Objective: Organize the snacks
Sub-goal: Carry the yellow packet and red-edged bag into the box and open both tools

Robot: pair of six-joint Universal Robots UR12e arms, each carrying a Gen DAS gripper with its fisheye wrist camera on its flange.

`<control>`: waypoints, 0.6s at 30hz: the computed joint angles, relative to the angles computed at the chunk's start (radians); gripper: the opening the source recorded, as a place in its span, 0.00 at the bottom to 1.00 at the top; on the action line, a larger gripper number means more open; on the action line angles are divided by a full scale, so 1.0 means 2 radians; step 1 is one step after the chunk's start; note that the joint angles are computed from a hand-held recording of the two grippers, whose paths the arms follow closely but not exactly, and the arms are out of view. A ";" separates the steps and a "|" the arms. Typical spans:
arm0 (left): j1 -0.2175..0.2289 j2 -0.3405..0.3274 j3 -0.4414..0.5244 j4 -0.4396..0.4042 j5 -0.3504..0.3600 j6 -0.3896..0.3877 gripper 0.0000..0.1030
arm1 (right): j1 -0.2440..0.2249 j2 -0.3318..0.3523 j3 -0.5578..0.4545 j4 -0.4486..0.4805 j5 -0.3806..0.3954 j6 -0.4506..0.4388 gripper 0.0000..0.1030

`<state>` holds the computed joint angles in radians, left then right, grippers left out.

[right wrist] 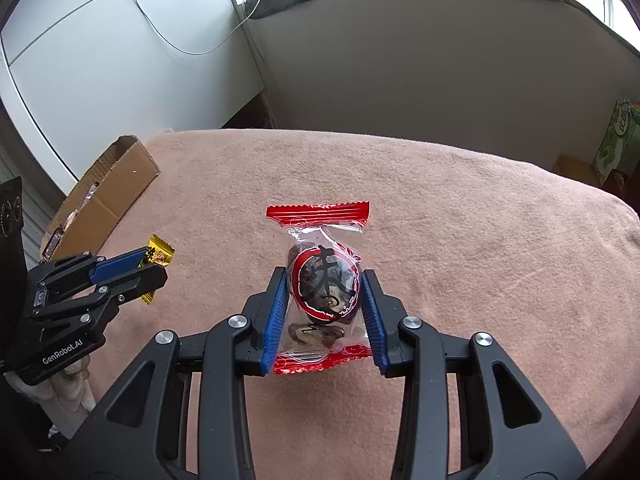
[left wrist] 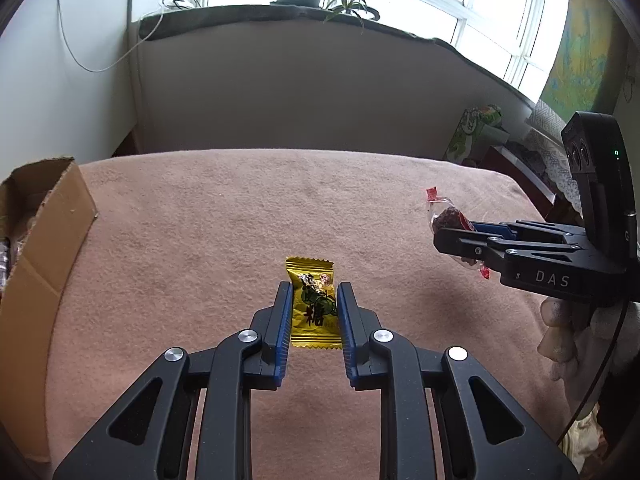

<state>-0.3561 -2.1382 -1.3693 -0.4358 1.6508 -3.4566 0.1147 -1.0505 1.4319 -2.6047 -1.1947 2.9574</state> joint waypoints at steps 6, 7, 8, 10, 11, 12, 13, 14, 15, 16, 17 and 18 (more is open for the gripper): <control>0.006 0.025 -0.030 0.035 0.003 0.003 0.20 | 0.009 -0.018 0.009 -0.024 0.009 -0.003 0.37; 0.008 0.030 -0.036 0.041 0.004 0.003 0.20 | 0.012 -0.019 0.008 -0.027 0.010 -0.005 0.37; 0.010 0.035 -0.041 0.047 0.005 0.002 0.20 | 0.016 -0.020 0.006 -0.029 0.011 -0.007 0.37; 0.013 0.045 -0.053 0.059 0.011 0.000 0.20 | 0.024 -0.020 -0.001 -0.032 0.015 -0.011 0.37; 0.014 0.050 -0.057 0.064 0.015 0.000 0.19 | 0.028 -0.020 -0.004 -0.032 0.018 -0.013 0.37; 0.017 0.056 -0.065 0.071 0.019 0.000 0.19 | 0.033 -0.018 -0.008 -0.033 0.018 -0.015 0.37; 0.019 0.061 -0.072 0.077 0.024 -0.001 0.20 | 0.039 -0.016 -0.013 -0.034 0.019 -0.015 0.37; 0.021 0.066 -0.077 0.082 0.028 -0.002 0.19 | 0.043 -0.016 -0.016 -0.035 0.021 -0.017 0.37; 0.024 0.072 -0.084 0.087 0.034 -0.004 0.19 | 0.048 -0.014 -0.021 -0.034 0.023 -0.019 0.37; 0.025 0.076 -0.089 0.091 0.040 -0.006 0.19 | 0.053 -0.013 -0.025 -0.034 0.025 -0.022 0.37; 0.028 0.081 -0.094 0.094 0.046 -0.007 0.19 | 0.057 -0.011 -0.029 -0.033 0.027 -0.025 0.37; 0.030 0.086 -0.099 0.096 0.052 -0.008 0.19 | 0.062 -0.009 -0.033 -0.032 0.028 -0.028 0.37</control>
<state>-0.2958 -1.9668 -1.5664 -0.2435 1.7555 -3.4724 0.2386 -1.0694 1.3661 -2.6691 -1.1379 2.9021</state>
